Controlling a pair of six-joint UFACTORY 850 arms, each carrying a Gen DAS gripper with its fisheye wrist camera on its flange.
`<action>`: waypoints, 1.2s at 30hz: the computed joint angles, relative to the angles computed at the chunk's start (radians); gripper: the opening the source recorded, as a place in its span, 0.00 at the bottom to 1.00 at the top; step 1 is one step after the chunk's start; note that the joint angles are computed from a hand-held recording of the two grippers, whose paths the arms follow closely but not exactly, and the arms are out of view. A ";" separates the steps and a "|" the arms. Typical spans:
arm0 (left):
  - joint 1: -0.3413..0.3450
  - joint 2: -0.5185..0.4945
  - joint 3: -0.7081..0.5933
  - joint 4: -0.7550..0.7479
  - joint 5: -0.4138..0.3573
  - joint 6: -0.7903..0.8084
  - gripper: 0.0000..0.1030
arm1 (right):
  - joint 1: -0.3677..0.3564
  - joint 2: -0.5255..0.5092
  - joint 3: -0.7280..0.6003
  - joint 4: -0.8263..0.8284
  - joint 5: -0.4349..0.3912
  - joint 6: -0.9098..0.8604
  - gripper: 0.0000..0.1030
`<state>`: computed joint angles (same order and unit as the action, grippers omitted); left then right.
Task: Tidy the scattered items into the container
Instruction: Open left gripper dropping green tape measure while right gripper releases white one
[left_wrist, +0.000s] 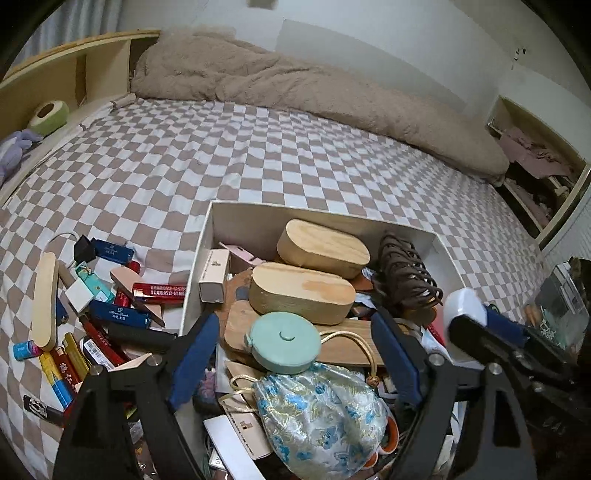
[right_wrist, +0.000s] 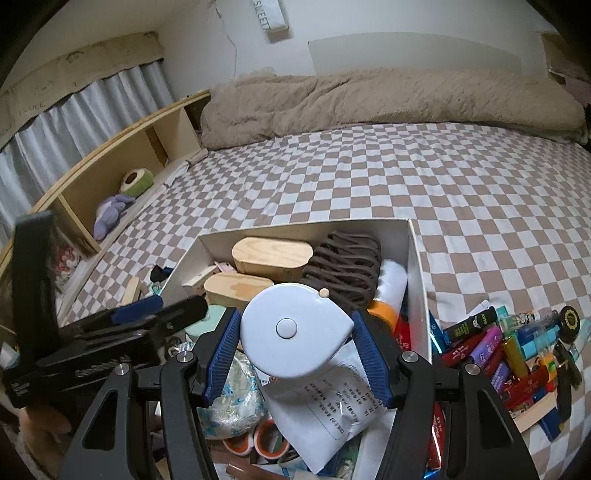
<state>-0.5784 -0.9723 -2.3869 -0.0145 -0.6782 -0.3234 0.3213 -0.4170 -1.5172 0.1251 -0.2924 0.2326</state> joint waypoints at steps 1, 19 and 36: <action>0.001 0.013 0.022 0.007 0.016 -0.009 0.82 | 0.001 -0.004 -0.005 0.000 -0.005 -0.001 0.60; 0.027 0.211 0.315 0.197 0.249 -0.181 0.82 | 0.034 -0.151 -0.210 -0.023 -0.177 0.003 0.60; 0.038 0.212 0.327 0.131 0.258 -0.115 0.82 | 0.040 -0.084 -0.138 -0.213 -0.148 0.164 1.00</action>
